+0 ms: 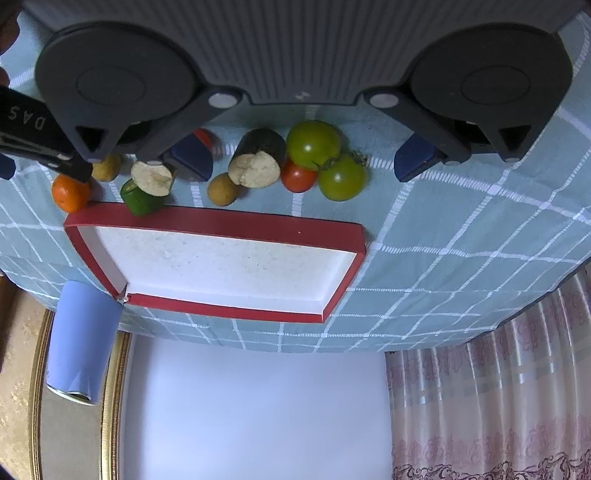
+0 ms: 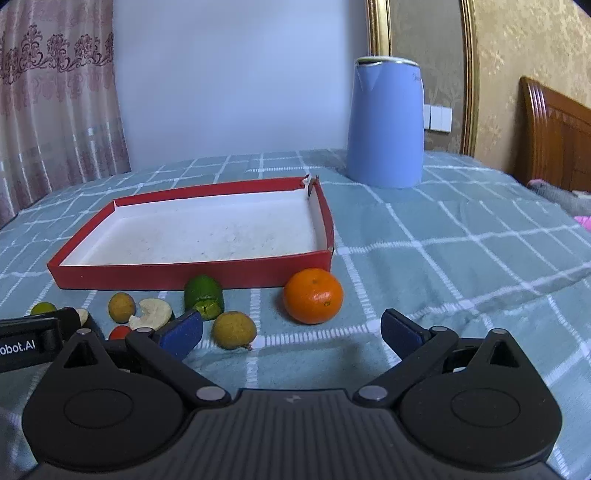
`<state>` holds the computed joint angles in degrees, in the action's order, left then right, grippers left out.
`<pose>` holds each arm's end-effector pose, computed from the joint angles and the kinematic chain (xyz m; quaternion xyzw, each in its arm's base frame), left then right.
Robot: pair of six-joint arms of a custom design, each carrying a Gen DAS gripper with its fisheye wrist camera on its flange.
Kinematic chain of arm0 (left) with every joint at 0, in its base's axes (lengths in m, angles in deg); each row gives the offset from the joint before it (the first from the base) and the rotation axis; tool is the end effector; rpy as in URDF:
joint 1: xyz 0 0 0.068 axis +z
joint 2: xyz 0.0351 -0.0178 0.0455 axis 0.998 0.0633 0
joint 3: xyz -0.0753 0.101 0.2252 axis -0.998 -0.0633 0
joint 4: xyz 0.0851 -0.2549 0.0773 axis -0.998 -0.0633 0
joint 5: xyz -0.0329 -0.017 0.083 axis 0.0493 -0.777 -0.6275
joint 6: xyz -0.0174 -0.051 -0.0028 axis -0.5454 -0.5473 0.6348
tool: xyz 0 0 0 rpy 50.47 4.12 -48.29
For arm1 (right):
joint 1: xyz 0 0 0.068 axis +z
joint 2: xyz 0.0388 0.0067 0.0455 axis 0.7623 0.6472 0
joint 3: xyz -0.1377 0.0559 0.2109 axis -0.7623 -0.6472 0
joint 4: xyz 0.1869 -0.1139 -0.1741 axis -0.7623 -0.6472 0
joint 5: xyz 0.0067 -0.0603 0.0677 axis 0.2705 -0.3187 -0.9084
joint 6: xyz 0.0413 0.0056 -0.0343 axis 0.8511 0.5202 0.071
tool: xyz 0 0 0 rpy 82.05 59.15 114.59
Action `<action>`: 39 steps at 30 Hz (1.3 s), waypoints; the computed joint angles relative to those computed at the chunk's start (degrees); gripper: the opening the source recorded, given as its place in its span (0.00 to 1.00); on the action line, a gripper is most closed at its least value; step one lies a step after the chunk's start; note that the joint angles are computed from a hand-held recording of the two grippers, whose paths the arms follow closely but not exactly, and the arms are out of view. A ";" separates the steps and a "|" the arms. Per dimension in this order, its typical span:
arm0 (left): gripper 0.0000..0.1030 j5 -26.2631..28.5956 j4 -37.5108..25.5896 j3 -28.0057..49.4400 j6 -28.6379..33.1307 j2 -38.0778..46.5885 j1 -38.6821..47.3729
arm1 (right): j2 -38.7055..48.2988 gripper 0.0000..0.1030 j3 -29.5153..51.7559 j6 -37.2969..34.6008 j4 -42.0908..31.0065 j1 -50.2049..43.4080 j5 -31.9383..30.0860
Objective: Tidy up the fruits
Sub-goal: 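Move the right gripper toward the orange beside the tray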
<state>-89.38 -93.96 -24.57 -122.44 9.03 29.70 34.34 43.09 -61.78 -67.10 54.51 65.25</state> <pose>0.1519 -0.1784 0.1809 -0.1823 0.8674 0.0946 0.4532 0.3503 0.0389 0.1614 -0.1497 0.8632 0.1068 0.4701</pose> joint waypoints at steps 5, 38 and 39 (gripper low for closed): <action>1.00 0.41 0.98 -0.70 0.82 -0.20 0.43 | 0.14 1.00 0.43 -0.25 -0.67 -0.08 -0.62; 1.00 3.27 7.97 -4.70 5.77 -0.79 3.05 | 3.25 0.97 1.74 -1.93 0.73 -3.10 -1.98; 1.00 3.34 8.14 -4.74 5.96 -0.79 3.16 | 3.39 0.97 1.90 -1.87 0.66 -3.09 -1.83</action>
